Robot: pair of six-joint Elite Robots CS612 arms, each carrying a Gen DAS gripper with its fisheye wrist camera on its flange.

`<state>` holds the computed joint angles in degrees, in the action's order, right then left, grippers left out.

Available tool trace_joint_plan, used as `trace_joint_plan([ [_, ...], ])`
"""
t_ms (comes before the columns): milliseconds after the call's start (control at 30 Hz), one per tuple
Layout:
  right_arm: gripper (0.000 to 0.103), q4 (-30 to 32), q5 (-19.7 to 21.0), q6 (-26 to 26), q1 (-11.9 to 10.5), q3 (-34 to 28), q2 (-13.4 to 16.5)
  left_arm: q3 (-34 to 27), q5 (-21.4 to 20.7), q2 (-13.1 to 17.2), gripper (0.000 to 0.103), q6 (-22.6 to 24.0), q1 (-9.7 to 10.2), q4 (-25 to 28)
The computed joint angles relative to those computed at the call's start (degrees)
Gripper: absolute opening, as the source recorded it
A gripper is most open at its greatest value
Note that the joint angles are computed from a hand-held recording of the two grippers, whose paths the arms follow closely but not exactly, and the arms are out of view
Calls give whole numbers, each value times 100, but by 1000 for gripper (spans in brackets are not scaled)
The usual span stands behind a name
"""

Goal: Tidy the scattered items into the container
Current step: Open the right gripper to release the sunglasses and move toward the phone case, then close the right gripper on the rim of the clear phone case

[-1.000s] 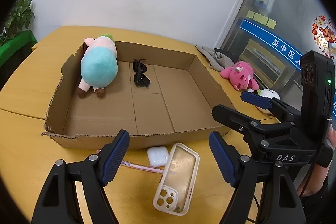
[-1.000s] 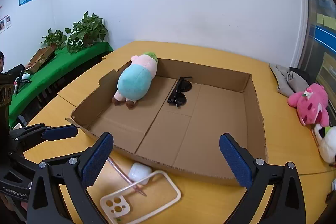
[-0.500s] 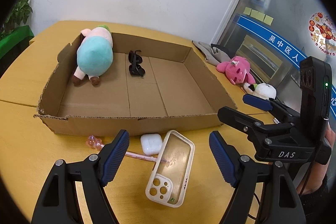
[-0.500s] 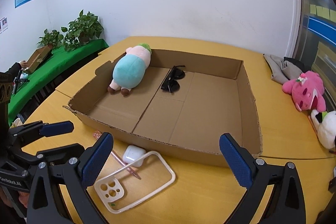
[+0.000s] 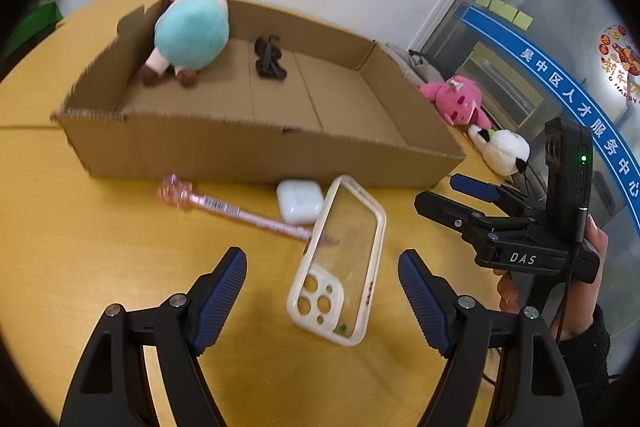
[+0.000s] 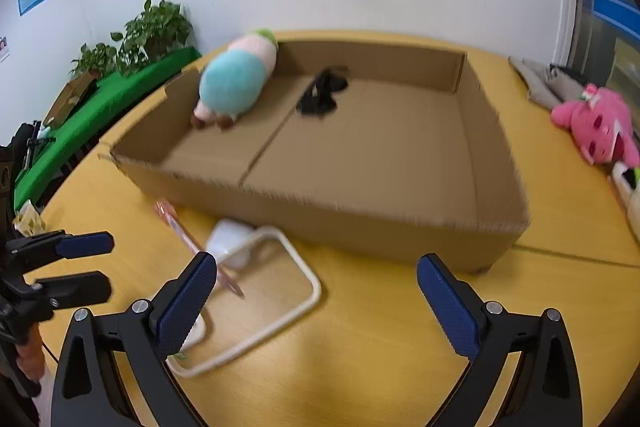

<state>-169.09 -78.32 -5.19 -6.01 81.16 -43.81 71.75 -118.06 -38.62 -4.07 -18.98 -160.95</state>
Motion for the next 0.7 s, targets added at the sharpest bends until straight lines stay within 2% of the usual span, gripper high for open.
trace_joint_plan([
  [133,99,159,286,-140,-23,-4,72,-12,-264,52,77,-1,20,214],
  [267,90,244,457,-400,11,-130,183,-38,-307,87,73,43,2,373],
  [367,87,331,800,-553,0,-304,315,-120,-422,145,57,57,1,621],
  [433,79,487,856,-624,8,-434,402,-145,-314,162,37,40,-15,769],
  [500,63,693,789,-709,26,-529,466,-178,-220,187,27,43,-27,948],
  [533,59,742,730,-740,35,-541,478,-187,-199,193,22,46,-33,1004],
  [567,57,731,732,-738,30,-523,479,-188,-181,203,19,35,-31,1017],
  [700,36,612,648,-629,-3,-312,380,-210,-235,209,19,82,-10,1100],
])
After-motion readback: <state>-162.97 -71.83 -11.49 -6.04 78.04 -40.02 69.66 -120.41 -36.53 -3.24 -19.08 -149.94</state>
